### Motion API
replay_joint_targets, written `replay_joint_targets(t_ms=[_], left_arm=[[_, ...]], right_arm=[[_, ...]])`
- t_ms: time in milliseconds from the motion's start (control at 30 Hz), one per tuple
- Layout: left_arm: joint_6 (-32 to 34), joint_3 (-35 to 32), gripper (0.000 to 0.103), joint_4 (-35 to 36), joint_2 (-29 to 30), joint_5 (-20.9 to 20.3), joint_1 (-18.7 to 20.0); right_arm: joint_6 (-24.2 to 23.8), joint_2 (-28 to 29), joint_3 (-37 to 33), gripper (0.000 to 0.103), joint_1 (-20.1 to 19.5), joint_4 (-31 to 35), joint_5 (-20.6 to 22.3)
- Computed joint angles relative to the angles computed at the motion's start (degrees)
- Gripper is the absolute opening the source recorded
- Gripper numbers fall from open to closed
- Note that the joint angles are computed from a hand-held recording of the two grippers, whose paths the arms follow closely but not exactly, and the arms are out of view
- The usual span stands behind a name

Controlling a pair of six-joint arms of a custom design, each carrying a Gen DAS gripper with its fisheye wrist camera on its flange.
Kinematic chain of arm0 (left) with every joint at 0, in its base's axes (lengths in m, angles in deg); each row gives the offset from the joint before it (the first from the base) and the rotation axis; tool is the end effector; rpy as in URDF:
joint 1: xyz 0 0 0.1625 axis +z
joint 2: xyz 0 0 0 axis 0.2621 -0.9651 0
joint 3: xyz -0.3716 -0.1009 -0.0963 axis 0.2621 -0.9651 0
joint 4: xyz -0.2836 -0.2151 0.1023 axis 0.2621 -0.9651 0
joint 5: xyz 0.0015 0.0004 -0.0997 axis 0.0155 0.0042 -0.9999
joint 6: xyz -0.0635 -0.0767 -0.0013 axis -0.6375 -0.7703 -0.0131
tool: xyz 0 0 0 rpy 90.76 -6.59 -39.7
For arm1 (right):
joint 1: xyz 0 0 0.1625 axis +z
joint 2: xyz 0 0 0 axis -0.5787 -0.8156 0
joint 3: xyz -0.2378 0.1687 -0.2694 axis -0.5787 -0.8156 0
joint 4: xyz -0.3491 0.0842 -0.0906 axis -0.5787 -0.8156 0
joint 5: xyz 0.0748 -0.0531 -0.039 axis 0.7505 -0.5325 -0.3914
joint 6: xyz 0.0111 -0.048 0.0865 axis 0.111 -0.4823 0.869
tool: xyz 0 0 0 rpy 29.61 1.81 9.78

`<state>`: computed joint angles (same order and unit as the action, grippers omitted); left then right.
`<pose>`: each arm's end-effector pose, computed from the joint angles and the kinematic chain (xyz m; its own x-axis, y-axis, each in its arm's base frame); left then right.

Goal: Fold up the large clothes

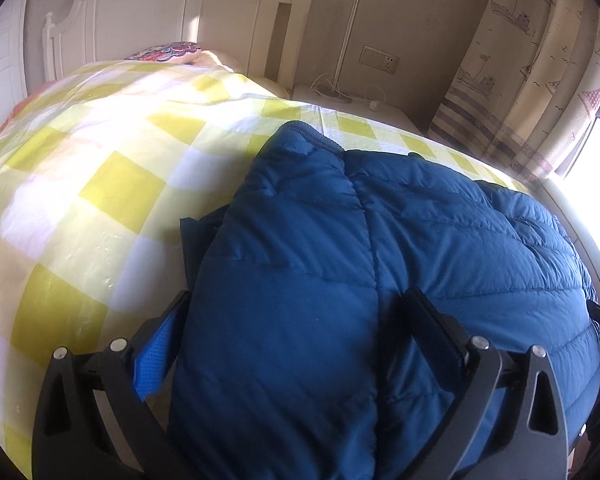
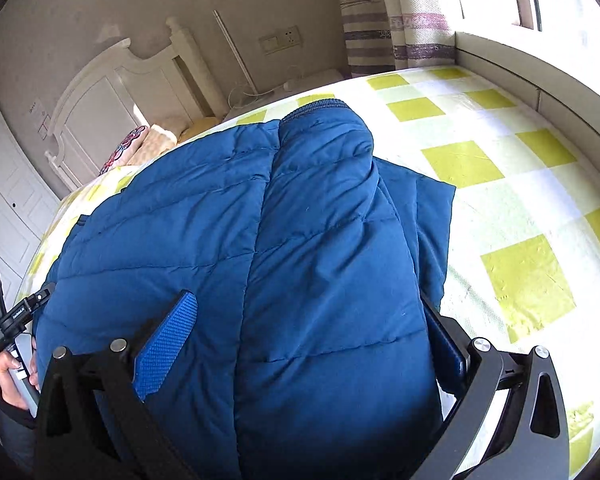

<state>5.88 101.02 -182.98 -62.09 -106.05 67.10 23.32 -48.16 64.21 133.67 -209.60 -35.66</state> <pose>0.0989 -0.7281 0.3631 -0.8051 -0.2603 -0.5330 0.2525 0.6627 -0.7050 0.2237 -0.8037 0.0035 -0.8894 -0.2195 0.4010 -0.4123 0.7641 -0.4962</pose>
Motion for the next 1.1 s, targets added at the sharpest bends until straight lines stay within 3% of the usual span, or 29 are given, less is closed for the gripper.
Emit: replay_joint_targets(t_ms=[333,400,467,600,700,800,867,967,1000,1100], left_arm=[[0.6,0.7,0.101,-1.6,0.1,0.2,-0.2],[0.5,0.7,0.101,-1.3,0.1,1.0,-0.4],[-0.9,1.8,0.101,-1.5,-0.3,5.0,-1.6],[2.7,11.1,0.100,-12.3,-2.9,9.4,-6.2],[8.2,16.2,0.100,-19.4,-2.7,11.7,-9.3],[18.0,17.6,0.101,-29.5,-0.1,15.7,-10.6],[22.1,15.8,0.101,-33.6,1.5,19.0,-10.1],[16.7,12.0,0.101,-28.0,0.7,19.8,-6.8],[13.9,10.8,0.101,-25.4,0.1,20.2,-5.7],[3.9,9.1,0.101,-22.4,-2.0,24.6,-4.4]], right_arm=[[0.1,-0.2,-0.2,0.099,-0.2,0.4,0.2],[1.0,0.0,-0.5,0.098,0.6,0.5,-2.8],[1.9,-0.3,1.9,0.098,2.7,-4.5,-8.7],[-6.5,-3.1,13.3,0.098,6.3,-18.2,-8.9],[-12.2,-2.3,15.4,0.098,8.3,-20.6,-11.4],[-21.1,-0.2,16.2,0.098,9.1,-32.6,-14.1],[-17.8,-0.3,14.7,0.098,8.1,-32.4,-16.1],[-8.5,-1.2,11.1,0.098,6.2,-25.7,-21.0],[-7.3,-1.6,11.3,0.098,5.8,-27.4,-21.7],[-7.5,-4.1,16.9,0.098,5.5,-36.1,-17.9]])
